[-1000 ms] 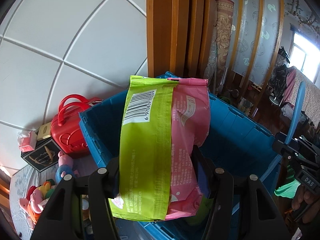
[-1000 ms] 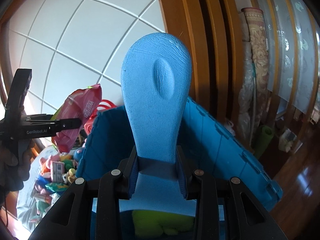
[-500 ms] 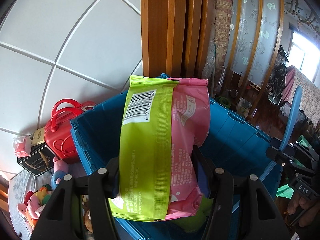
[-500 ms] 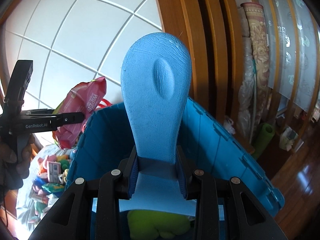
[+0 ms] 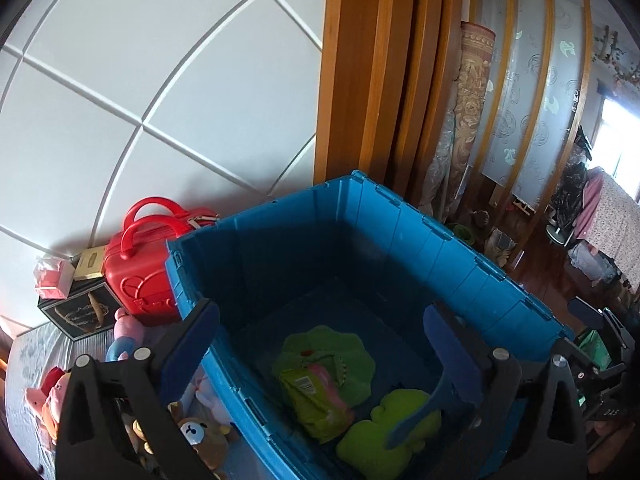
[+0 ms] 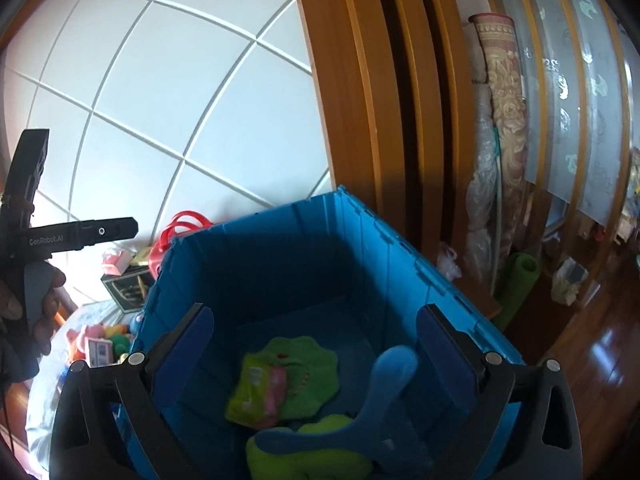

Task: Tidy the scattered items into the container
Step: 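Open both tools to drop the packet and the hanger into the crate, then move both tools back over the remaining items on the table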

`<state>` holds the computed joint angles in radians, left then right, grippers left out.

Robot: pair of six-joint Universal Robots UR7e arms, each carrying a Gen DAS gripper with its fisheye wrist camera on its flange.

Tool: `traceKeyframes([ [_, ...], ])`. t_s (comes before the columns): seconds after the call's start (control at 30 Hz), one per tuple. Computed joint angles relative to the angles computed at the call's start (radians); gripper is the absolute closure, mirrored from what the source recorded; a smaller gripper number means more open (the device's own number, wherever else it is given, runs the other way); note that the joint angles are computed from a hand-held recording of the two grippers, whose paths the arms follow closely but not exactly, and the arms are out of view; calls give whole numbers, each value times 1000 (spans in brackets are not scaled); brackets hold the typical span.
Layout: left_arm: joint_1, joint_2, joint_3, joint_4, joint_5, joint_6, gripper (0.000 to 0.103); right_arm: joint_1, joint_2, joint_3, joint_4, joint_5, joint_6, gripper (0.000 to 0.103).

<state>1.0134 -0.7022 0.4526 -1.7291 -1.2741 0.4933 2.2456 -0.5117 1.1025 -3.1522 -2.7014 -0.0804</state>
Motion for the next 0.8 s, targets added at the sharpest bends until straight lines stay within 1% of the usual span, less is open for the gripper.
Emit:
traceKeyframes([
  [0.13, 14, -7, -5, 10, 2, -10, 0, 6, 9, -14, 13, 0, 4, 0],
  [0.43, 36, -73, 63, -15, 19, -17, 0, 24, 46, -70, 39, 15, -11, 0],
  [0.67, 58, -156, 158, -62, 49, -21, 0, 43, 77, -115, 64, 41, -18, 0],
  [0.8, 82, -212, 220, -82, 76, -22, 0, 53, 101, -144, 83, 71, -22, 0],
])
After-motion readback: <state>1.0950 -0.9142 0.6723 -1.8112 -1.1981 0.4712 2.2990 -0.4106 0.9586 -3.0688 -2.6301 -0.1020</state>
